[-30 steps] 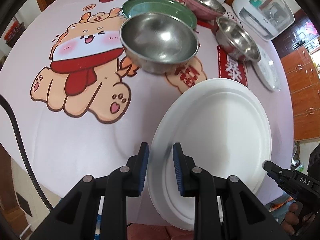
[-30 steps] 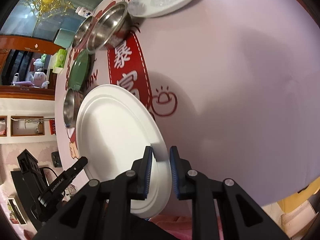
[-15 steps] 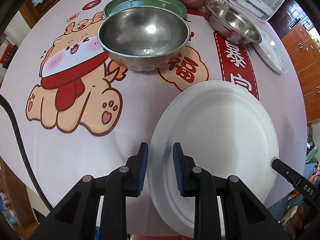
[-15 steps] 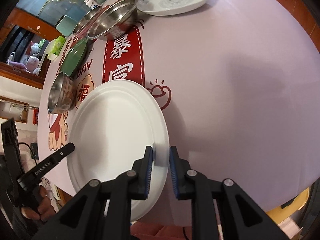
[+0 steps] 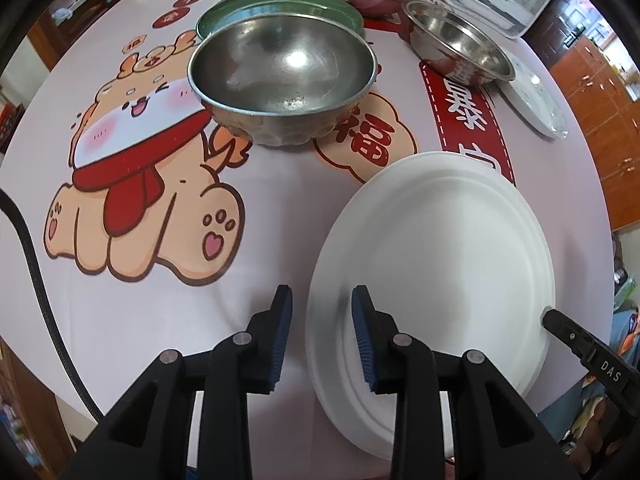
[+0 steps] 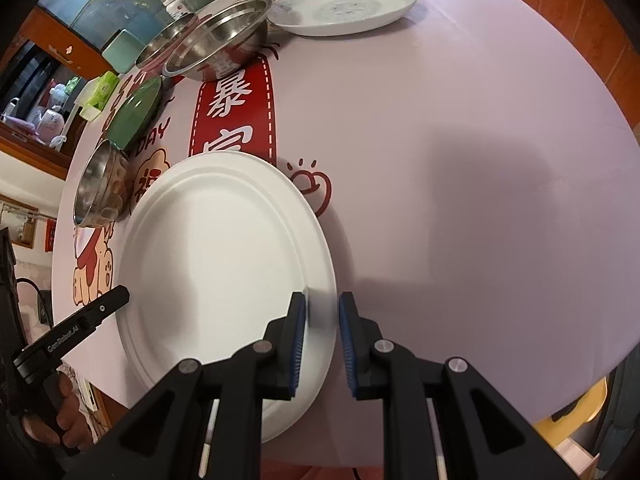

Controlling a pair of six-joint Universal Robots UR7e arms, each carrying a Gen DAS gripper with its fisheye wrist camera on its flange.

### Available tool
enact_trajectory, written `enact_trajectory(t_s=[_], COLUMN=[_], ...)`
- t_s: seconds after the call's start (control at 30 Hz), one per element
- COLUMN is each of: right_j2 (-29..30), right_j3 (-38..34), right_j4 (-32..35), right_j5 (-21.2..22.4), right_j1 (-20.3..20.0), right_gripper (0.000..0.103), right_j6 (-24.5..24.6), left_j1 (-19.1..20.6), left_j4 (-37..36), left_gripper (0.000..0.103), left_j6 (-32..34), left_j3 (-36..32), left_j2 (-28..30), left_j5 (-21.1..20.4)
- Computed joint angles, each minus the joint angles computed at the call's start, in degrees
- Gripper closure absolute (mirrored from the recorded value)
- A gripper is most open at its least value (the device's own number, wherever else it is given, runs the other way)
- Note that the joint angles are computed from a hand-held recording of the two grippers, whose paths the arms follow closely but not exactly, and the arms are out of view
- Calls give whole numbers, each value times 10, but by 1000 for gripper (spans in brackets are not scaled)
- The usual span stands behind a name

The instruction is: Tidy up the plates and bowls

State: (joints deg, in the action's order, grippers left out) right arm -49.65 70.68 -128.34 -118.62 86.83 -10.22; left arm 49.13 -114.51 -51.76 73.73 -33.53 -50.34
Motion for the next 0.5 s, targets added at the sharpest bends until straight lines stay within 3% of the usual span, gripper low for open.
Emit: enact_trajectory(t_s=[0.2, 0.3, 0.5], right_j2=[-25, -41, -78], right_j3=[52, 78, 137], right_j4=[-72, -103, -159], right_j5=[-11, -10, -7], right_j1=[9, 13, 20], right_gripper=[85, 77, 73], right_j6=[8, 14, 27], left_j1=[-6, -14, -29], left_j4=[-33, -48, -81], left_gripper=[70, 55, 53], left_j6=[40, 59, 98], left_j3=[30, 44, 61], left_j2=[-24, -38, -59], left_j5=[-6, -6, -24])
